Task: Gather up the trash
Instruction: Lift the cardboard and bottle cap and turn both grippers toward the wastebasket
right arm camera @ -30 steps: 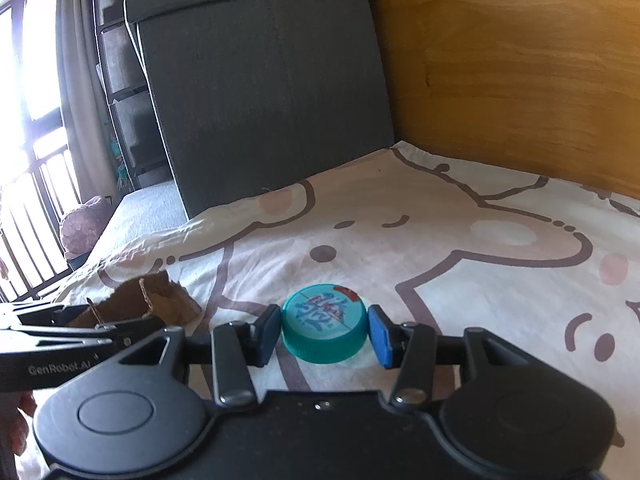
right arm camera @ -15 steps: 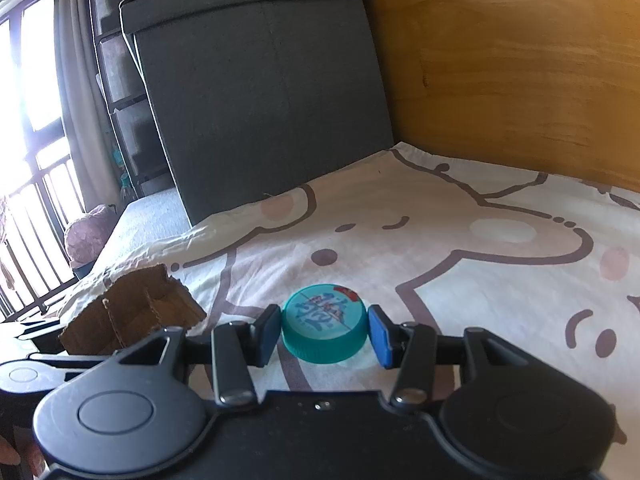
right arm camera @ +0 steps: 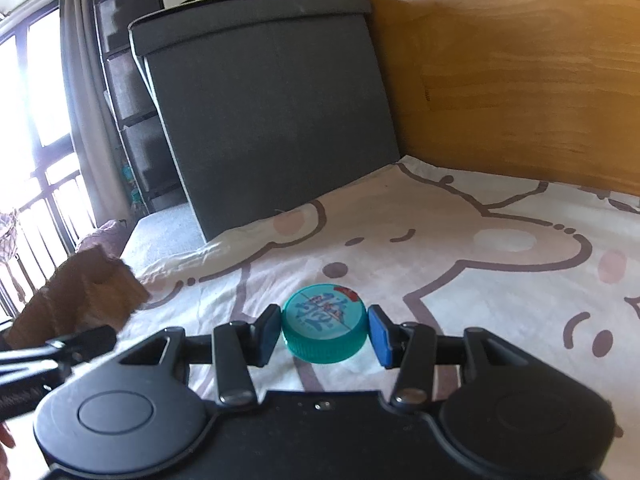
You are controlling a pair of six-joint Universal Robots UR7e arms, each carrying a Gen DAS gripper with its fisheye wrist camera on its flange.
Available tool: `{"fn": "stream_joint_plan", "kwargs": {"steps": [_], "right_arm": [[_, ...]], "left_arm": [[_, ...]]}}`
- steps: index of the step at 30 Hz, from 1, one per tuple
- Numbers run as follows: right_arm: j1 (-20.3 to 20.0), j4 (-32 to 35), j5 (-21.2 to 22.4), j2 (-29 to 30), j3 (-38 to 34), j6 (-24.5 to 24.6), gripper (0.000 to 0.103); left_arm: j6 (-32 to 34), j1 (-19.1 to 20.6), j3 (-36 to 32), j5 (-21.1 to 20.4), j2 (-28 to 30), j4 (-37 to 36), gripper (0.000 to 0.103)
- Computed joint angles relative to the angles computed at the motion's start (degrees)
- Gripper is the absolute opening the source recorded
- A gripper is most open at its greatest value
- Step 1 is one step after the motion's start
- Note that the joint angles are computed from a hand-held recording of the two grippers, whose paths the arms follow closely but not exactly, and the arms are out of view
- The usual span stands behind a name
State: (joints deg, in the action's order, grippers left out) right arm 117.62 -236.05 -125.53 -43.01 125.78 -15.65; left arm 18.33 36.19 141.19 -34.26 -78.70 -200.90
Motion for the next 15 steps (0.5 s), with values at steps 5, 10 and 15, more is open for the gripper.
{"fn": "stream_joint_plan", "kwargs": {"steps": [5, 10, 15], "right_arm": [[1.7, 0.0, 0.0, 0.3, 0.6, -0.8, 0.048], [5.0, 0.8, -1.5, 0.6, 1.0, -1.9, 0.048], [9.1, 1.7, -4.6, 1.0, 1.1, -2.4, 0.048]], "left_arm": [[-4.3, -3.7, 2.2, 5.6, -4.8, 5.0, 0.06], [-9.7, -7.0, 4.6, 9.3, -10.2, 12.3, 0.06], [-18.6, -11.0, 7.2, 12.7, -18.9, 25.6, 0.06]]}}
